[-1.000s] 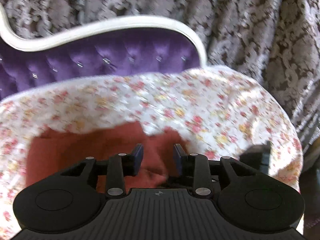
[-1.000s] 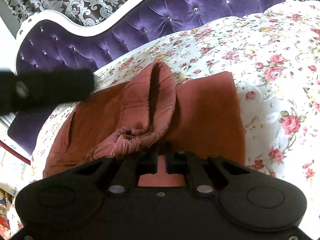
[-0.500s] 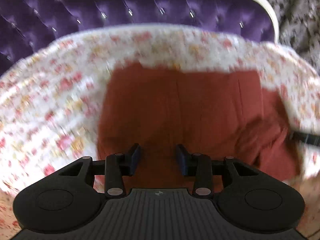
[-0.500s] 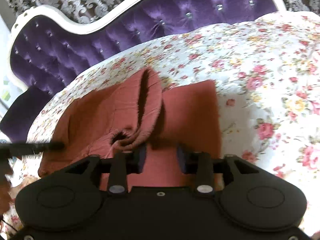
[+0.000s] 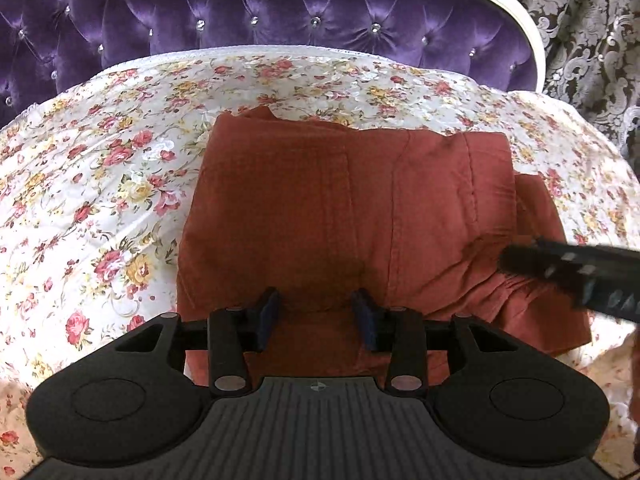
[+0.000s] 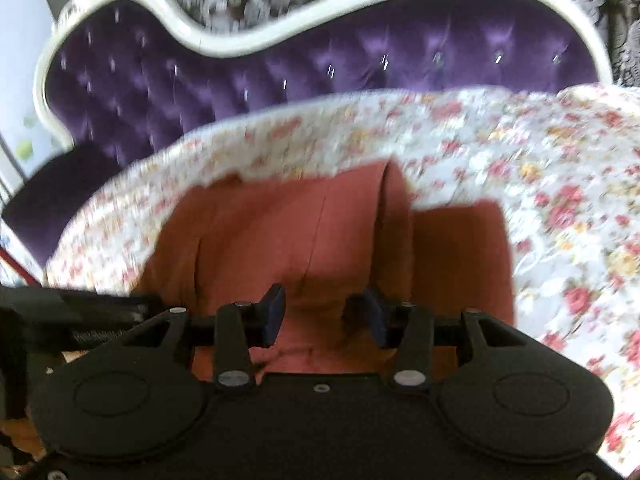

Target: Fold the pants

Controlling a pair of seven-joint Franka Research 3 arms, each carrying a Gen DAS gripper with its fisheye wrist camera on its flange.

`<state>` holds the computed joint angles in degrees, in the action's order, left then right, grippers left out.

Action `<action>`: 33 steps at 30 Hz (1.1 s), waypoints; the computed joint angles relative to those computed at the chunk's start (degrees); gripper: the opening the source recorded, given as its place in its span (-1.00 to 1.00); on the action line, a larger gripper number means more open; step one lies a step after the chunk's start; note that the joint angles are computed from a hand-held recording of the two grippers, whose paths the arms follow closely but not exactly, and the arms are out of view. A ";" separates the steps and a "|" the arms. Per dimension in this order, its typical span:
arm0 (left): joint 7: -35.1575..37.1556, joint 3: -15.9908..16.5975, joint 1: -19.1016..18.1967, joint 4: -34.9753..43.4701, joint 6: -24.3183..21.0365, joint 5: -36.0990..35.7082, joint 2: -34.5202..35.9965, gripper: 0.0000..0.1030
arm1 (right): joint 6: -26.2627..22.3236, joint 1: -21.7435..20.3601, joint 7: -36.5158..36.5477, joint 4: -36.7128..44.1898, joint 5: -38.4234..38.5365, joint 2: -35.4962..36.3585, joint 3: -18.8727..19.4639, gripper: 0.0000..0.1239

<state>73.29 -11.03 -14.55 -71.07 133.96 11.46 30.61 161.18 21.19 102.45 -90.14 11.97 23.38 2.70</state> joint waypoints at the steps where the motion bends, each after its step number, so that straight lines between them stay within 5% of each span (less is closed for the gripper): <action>1: -0.04 0.16 -0.17 -0.03 -0.06 0.36 -0.09 -0.21 | 0.84 1.69 1.89 -0.94 -2.39 -0.55 -1.81 -0.35; 2: 0.26 0.08 -0.11 0.14 -0.21 0.35 -0.08 -0.21 | 2.03 3.51 3.78 -2.04 -6.71 -1.33 -3.90 -0.76; 3: 0.70 -0.14 0.10 0.24 -0.29 0.02 -0.17 -0.21 | 3.65 3.69 2.64 -3.51 -7.55 -2.51 -3.99 -0.81; 5: 1.17 -0.51 0.74 -0.72 0.99 -0.91 -1.11 -0.21 | 5.98 2.52 2.01 -6.26 -6.25 -5.01 -2.69 -0.84; 9: -0.50 0.14 1.05 -2.05 3.94 -0.88 -2.04 -0.18 | 0.61 2.20 4.82 -8.69 -8.68 -6.74 -3.81 -0.84; 13: -0.69 0.67 0.61 1.74 -0.40 0.01 0.82 -0.18 | 2.03 0.29 2.32 -9.75 -6.99 -7.07 -1.44 -0.77; 16: 0.55 1.22 -0.27 3.28 -2.22 2.05 2.14 -0.18 | 8.46 -0.67 1.78 -10.55 -3.60 -6.95 -0.60 -0.18; 17: 0.45 1.32 -0.38 3.14 -2.13 2.35 2.02 -0.18 | 9.02 -0.30 2.61 -9.99 -3.64 -6.47 -1.29 0.23; 18: 0.39 1.31 -0.35 3.02 -2.07 2.38 1.91 -0.18 | 9.54 0.48 3.86 -9.69 -4.42 -6.09 -2.45 0.38; 24: 0.40 0.66 0.87 -1.24 1.34 1.30 -0.39 -0.18 | 3.03 -5.60 -3.78 -3.32 6.25 -1.24 4.23 0.32; 26: 0.38 0.63 0.91 -2.21 2.09 1.41 -0.99 -0.18 | 1.10 -5.57 -3.36 -1.76 8.29 0.27 3.87 0.30; 29: 0.25 0.51 1.15 -3.75 3.62 1.34 -1.80 -0.18 | 4.32 -7.37 -6.38 -3.64 14.37 -0.13 6.36 0.31; 33: -0.66 0.66 1.00 -4.79 4.57 1.66 -2.35 -0.18 | 4.32 -11.00 -13.91 -2.46 24.01 0.98 10.73 -0.08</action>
